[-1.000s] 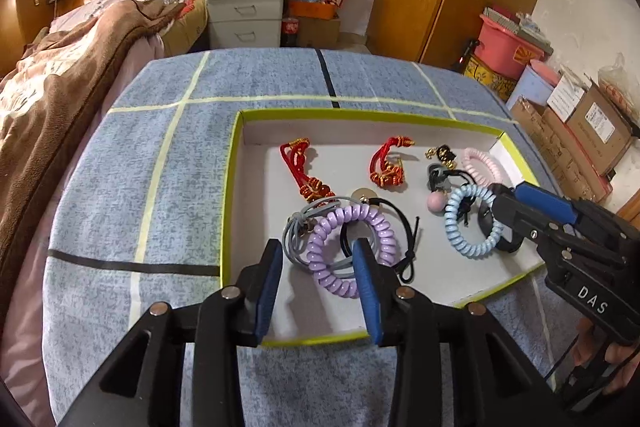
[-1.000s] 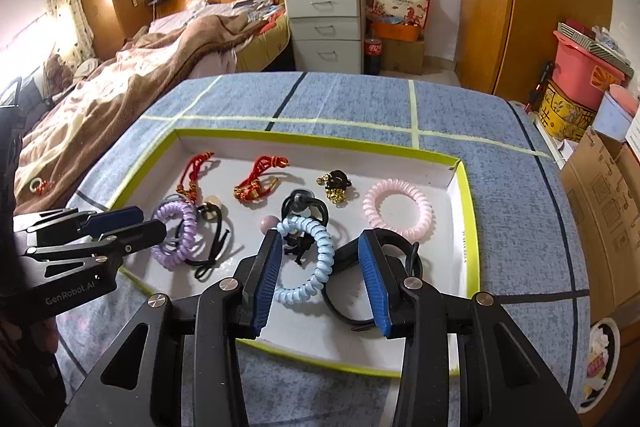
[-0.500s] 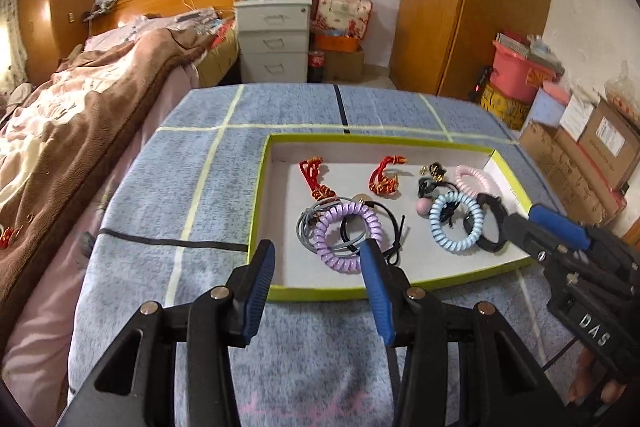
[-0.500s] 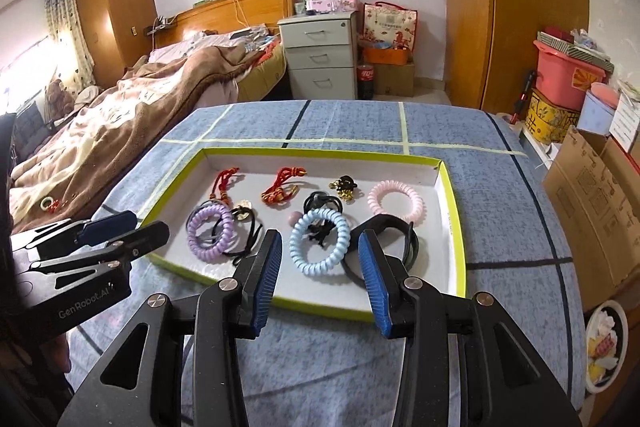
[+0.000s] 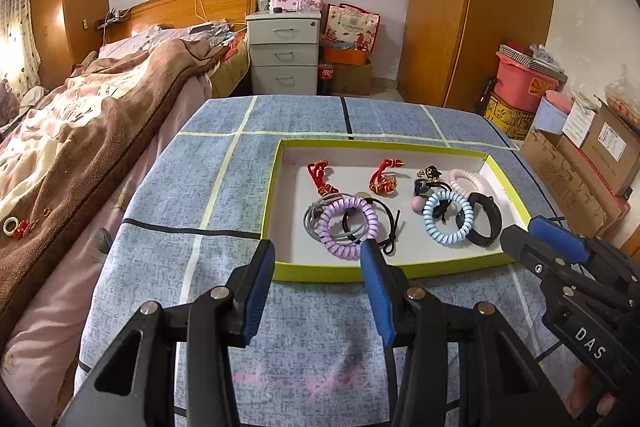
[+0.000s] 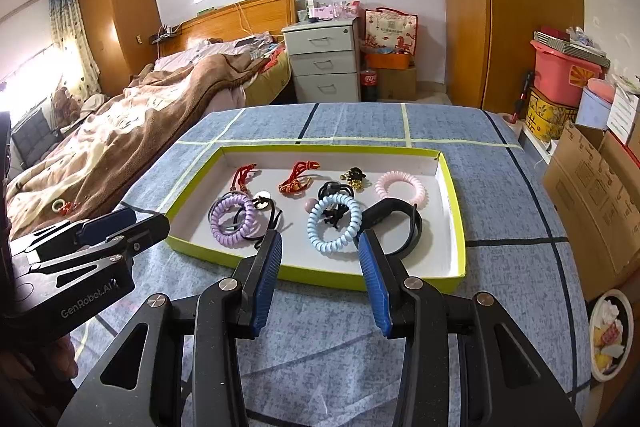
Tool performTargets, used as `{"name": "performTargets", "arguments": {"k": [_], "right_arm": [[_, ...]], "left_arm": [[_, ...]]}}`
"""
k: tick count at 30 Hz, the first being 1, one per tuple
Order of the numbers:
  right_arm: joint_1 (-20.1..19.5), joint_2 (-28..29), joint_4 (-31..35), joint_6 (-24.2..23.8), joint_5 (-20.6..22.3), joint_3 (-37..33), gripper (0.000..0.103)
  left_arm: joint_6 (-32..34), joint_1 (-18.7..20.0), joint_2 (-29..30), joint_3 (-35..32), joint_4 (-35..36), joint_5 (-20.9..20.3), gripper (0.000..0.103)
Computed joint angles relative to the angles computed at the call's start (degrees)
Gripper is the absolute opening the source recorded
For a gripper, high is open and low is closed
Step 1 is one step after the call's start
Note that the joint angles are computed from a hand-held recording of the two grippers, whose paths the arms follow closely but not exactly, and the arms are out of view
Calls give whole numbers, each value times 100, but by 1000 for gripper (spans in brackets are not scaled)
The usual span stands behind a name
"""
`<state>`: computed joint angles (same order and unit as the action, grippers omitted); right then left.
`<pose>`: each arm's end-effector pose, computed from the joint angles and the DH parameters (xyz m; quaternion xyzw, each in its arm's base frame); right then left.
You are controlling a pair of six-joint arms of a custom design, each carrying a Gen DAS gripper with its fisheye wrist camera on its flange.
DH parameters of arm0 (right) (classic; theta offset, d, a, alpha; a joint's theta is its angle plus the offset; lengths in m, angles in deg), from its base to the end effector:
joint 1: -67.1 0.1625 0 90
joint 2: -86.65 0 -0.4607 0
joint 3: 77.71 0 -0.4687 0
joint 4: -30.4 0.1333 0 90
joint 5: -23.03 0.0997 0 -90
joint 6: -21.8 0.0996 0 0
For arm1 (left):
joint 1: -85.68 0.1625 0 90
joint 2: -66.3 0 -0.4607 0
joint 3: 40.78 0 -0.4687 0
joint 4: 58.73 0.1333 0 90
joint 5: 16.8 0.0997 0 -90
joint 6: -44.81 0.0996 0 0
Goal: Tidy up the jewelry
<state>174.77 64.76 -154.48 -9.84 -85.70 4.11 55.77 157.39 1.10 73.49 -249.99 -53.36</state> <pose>0.3388 -0.7297 -0.0916 0.3482 -0.8757 0.2752 0.1901 0.0116 -0.6445 0.2690 0.0112 0.8261 -0.4179 0.3779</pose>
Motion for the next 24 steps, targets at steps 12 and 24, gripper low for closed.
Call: {"name": "performTargets", "arguments": {"k": [12,24], "right_arm": [[17,10,-27,14,-27,32,41],[18,10,-26,29,-31,57,41]], "left_arm": [[-133,-19,-36,59,139,15,46],[-146,-27,-35,67,131,41,46]]}}
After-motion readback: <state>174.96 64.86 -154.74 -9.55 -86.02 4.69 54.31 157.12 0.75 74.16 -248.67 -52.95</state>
